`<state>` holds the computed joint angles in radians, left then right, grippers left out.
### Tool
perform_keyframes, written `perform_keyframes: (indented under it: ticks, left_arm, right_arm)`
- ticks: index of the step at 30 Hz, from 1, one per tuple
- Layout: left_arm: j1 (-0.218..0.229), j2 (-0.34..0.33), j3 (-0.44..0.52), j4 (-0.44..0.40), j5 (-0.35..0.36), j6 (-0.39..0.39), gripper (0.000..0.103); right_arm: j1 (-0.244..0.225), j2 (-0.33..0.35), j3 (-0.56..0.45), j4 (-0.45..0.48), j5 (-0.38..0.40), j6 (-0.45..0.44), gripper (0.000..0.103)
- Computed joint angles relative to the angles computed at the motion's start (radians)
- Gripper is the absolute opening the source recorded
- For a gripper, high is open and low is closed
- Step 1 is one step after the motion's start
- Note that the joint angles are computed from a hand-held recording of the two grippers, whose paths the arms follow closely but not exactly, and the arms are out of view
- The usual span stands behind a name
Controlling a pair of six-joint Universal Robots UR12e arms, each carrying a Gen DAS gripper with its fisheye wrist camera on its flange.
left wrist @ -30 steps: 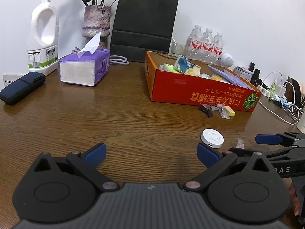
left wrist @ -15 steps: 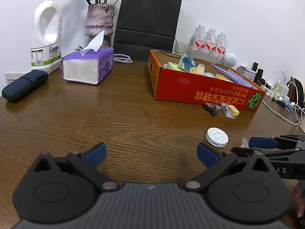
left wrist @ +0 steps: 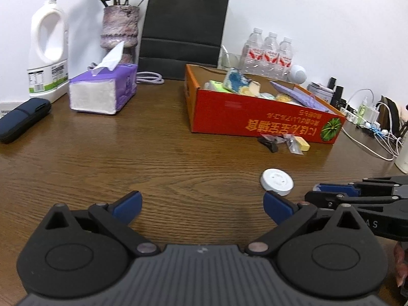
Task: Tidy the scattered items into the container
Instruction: 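Grasp the small clear bag with the right gripper while the left grasps the white disc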
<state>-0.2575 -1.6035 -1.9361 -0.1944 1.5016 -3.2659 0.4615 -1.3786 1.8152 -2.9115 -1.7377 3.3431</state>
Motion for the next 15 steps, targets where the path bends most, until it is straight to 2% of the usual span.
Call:
perform_keyframes:
  ticks: [7,15]
  left_arm:
    - [-0.027,-0.035,0.042,-0.03,-0.043,0.053,0.103]
    - [-0.072,-0.095,0.111,-0.072,-0.019,0.104,0.103]
  right_arm:
    - [-0.016,-0.024,0.034,-0.038,-0.023,0.031,0.019]
    - [-0.046,-0.065,0.089,-0.071,-0.052,0.073,0.019]
